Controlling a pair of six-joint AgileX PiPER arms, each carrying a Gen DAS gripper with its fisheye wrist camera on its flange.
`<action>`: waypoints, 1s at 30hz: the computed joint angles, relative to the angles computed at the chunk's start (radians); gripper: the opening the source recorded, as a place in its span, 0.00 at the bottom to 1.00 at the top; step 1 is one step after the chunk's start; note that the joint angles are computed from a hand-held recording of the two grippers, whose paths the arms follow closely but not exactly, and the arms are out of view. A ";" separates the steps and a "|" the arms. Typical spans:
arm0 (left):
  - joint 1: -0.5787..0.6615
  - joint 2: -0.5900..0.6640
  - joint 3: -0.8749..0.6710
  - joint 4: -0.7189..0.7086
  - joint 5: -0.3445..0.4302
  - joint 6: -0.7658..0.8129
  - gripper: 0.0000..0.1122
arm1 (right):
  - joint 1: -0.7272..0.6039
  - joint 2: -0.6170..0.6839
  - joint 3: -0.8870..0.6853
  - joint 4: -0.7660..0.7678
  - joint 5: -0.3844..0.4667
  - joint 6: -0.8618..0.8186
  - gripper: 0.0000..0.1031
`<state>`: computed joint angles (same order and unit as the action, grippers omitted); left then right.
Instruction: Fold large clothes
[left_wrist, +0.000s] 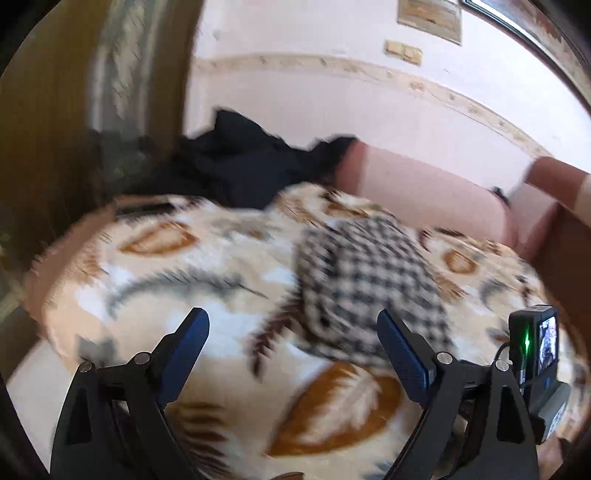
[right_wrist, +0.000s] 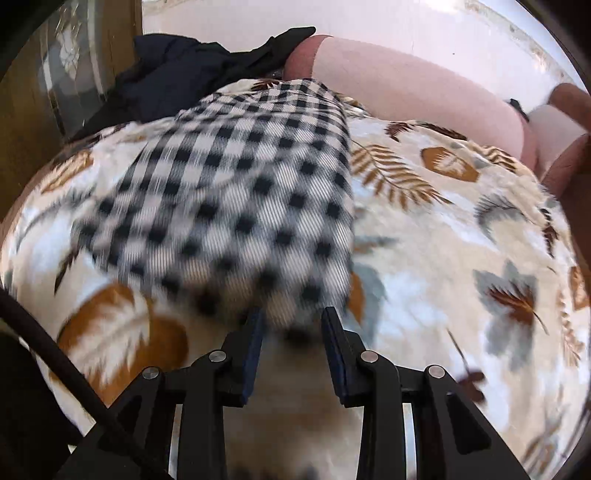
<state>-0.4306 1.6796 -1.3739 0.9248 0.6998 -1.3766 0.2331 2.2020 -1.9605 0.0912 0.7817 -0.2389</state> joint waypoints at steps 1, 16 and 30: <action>-0.006 0.011 -0.012 -0.037 0.000 0.036 0.81 | -0.016 -0.036 0.060 0.032 -0.012 -0.015 0.36; -0.076 0.207 -0.151 -0.317 0.103 0.279 0.81 | -0.163 -0.219 0.423 0.295 -0.171 -0.128 0.53; -0.069 0.220 -0.167 -0.303 0.137 0.303 0.81 | -0.095 -0.268 0.508 0.143 -0.286 -0.034 0.56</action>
<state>-0.4997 1.8994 -1.5406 0.6217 0.8365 -1.0731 0.1377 1.9336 -1.4527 0.2343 0.4954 -0.2724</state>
